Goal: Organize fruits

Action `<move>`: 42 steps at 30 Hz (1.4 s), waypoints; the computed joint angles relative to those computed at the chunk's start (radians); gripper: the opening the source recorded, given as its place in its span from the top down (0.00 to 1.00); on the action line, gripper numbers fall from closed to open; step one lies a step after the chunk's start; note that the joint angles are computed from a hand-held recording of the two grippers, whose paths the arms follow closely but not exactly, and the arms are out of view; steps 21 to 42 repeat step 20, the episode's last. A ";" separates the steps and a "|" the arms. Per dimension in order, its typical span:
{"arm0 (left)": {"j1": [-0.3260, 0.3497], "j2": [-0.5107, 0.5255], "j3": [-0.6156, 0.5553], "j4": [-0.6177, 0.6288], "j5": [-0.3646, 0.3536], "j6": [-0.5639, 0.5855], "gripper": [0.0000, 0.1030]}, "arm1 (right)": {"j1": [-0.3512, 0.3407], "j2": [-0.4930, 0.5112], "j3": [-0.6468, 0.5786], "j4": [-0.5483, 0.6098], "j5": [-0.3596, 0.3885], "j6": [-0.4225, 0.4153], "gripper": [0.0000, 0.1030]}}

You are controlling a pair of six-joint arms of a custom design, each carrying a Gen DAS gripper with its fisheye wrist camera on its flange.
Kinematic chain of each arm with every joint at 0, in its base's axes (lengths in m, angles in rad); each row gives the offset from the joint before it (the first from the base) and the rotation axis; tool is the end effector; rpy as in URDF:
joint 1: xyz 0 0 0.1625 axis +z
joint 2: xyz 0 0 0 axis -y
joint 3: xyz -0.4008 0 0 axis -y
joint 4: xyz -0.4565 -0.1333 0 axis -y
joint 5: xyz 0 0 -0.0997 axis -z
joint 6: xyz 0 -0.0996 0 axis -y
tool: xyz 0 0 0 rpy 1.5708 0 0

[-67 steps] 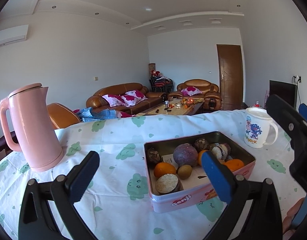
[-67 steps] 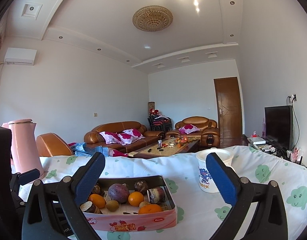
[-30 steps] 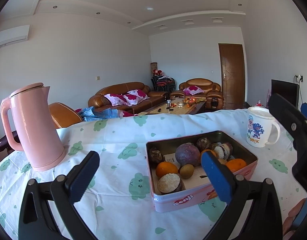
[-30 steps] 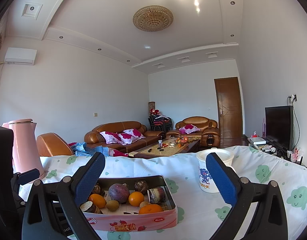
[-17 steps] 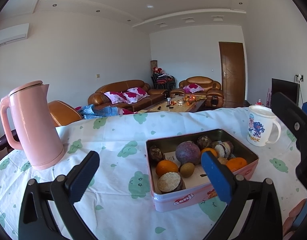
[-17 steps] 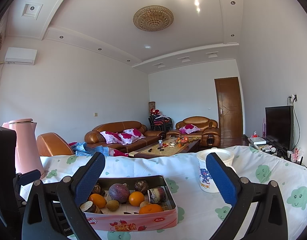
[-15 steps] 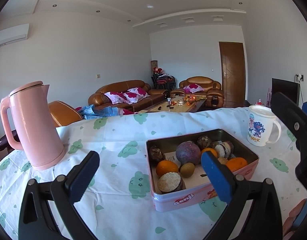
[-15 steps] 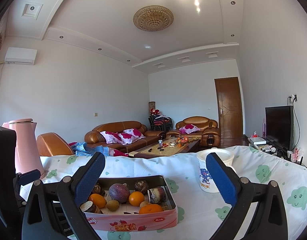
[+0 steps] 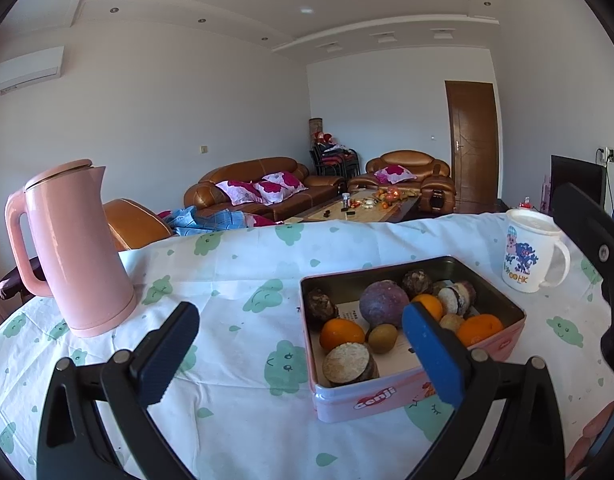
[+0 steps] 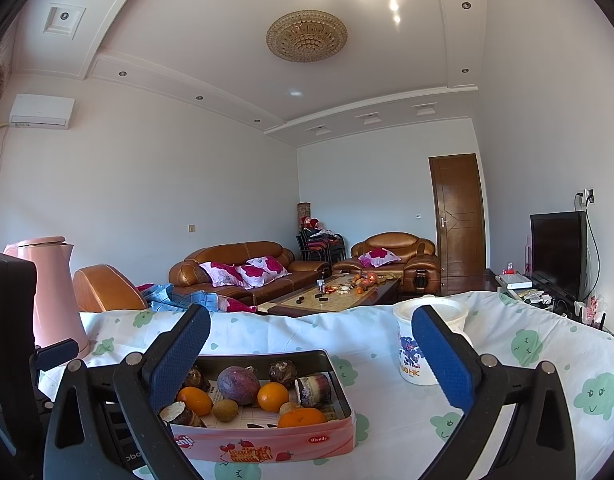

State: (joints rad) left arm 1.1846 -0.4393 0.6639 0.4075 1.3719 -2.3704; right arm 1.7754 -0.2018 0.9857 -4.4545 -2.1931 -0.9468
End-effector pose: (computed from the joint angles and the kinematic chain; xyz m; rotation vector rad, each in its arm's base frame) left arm -0.1700 -0.8243 0.0932 1.2702 2.1771 -1.2050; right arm 0.2231 -0.7049 0.0474 0.0873 -1.3452 1.7729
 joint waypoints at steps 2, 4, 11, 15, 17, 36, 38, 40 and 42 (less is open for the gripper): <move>0.000 0.000 0.001 -0.002 0.003 0.006 0.00 | 0.000 0.000 0.000 0.000 0.000 0.000 0.01; 0.000 0.000 0.000 0.002 0.007 0.008 0.00 | 0.000 -0.001 0.002 0.001 -0.002 0.000 0.01; 0.008 0.041 -0.082 0.095 0.047 -0.034 0.00 | 0.000 -0.005 0.008 0.003 -0.004 0.000 0.01; 0.011 0.040 -0.082 0.097 0.063 -0.043 0.00 | -0.001 -0.008 0.009 0.015 -0.006 0.007 0.01; 0.010 0.041 -0.084 0.100 0.062 -0.042 0.00 | -0.001 -0.011 0.013 0.017 -0.009 0.011 0.01; 0.008 0.050 -0.098 0.111 0.051 -0.041 0.00 | -0.001 -0.013 0.015 0.017 -0.013 0.012 0.01; 0.008 0.050 -0.098 0.111 0.051 -0.041 0.00 | -0.001 -0.013 0.015 0.017 -0.013 0.012 0.01; 0.008 0.050 -0.098 0.111 0.051 -0.041 0.00 | -0.001 -0.013 0.015 0.017 -0.013 0.012 0.01; 0.008 0.050 -0.098 0.111 0.051 -0.041 0.00 | -0.001 -0.013 0.015 0.017 -0.013 0.012 0.01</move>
